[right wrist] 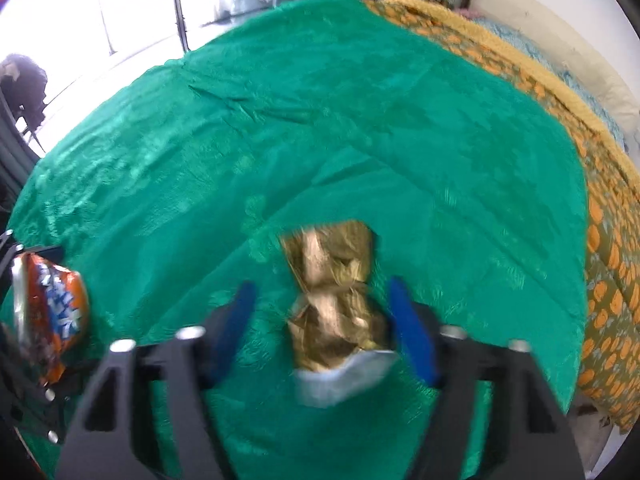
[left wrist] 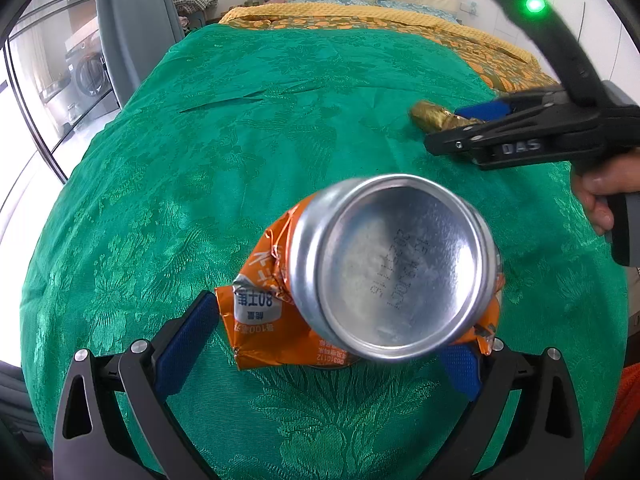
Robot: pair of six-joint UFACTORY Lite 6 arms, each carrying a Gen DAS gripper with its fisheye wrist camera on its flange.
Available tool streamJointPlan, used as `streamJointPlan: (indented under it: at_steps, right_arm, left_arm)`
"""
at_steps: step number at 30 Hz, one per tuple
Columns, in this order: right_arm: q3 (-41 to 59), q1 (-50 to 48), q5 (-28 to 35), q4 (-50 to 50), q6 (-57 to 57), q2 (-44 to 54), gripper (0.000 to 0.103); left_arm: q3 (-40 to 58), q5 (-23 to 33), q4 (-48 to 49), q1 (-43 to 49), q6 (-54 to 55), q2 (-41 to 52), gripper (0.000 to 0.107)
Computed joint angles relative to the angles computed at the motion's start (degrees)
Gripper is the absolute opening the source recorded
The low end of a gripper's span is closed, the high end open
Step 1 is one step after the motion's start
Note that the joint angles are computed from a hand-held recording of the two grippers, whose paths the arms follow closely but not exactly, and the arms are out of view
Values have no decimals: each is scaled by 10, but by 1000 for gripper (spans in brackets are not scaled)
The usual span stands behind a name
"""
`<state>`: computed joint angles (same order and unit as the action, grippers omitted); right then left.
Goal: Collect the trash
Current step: 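Hold the orange can in the left tool while the right tool grasps the gold foil item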
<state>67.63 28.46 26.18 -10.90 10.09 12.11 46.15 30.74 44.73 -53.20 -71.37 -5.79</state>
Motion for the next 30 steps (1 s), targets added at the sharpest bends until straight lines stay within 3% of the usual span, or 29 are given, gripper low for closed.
streamJointPlan:
  at_steps: [6, 12, 15, 18, 22, 23, 24, 26, 30]
  right_arm:
    - [-88, -10, -14, 14, 17, -72, 47]
    - [-269, 5, -2, -12, 91, -266, 47]
    - [-340, 37, 33, -30, 144, -365, 47]
    - [-381, 96, 85, -58, 212, -440, 47]
    - [-415, 175, 151, -85, 298, -517, 49]
    - [-420, 188, 160, -86, 310, -528, 51]
    - [-423, 193, 161, -82, 314, -533, 64]
    - [-427, 202, 162, -88, 330, -539, 75]
    - [-424, 210, 171, -91, 348, -550, 80]
  left_arm:
    - [1, 0, 0, 0, 0, 1, 97]
    - [0, -1, 0, 0, -1, 0, 97]
    - [-11, -16, -11, 6, 15, -12, 97]
    - [-57, -54, -80, 24, 114, -72, 97]
    - [-125, -47, -122, 11, 177, -165, 97]
    - [-138, -44, -129, 6, 181, -185, 97]
    - [-145, -44, -138, 8, 190, -196, 97]
    - [-147, -34, -146, 5, 189, -207, 97]
    - [-134, -42, -153, 10, 178, -221, 97]
